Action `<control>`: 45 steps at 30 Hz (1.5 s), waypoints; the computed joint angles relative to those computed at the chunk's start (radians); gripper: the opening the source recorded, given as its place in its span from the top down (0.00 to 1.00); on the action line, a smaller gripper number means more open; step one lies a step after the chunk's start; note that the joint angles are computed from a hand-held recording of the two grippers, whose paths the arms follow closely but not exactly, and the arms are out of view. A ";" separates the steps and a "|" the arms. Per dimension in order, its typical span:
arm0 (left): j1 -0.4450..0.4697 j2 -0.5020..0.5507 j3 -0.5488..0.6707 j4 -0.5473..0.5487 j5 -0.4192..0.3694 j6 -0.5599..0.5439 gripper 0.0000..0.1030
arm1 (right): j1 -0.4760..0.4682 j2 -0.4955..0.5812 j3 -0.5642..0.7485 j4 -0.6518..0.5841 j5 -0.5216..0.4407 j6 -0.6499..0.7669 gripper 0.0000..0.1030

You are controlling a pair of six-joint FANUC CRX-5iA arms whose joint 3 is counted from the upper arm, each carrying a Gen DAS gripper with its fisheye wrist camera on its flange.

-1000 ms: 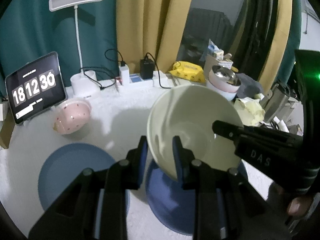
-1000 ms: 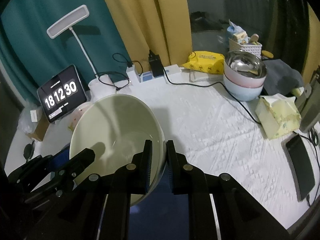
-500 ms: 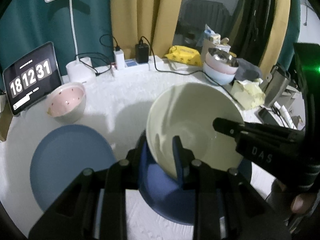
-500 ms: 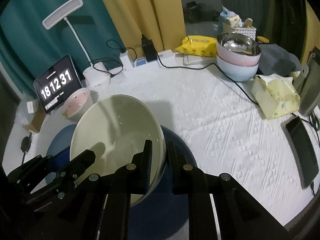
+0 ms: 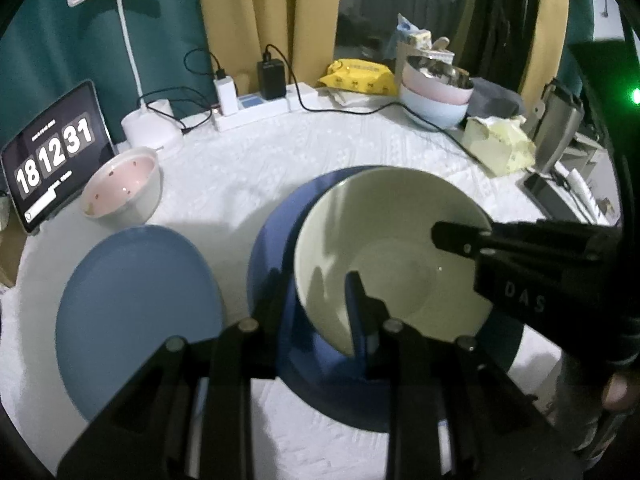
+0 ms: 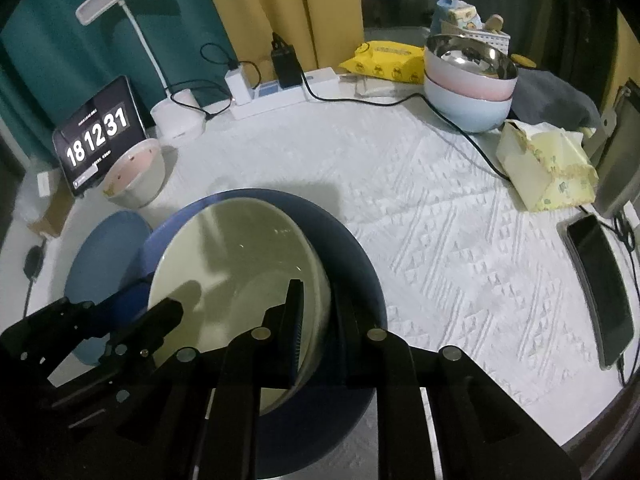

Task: Organize plates and bowls

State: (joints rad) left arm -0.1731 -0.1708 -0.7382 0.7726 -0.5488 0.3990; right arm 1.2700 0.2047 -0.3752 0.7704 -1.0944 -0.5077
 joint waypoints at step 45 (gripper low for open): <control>0.130 -0.055 -0.029 0.281 -0.057 -0.235 0.65 | 0.036 0.065 0.155 0.076 -0.237 0.074 0.71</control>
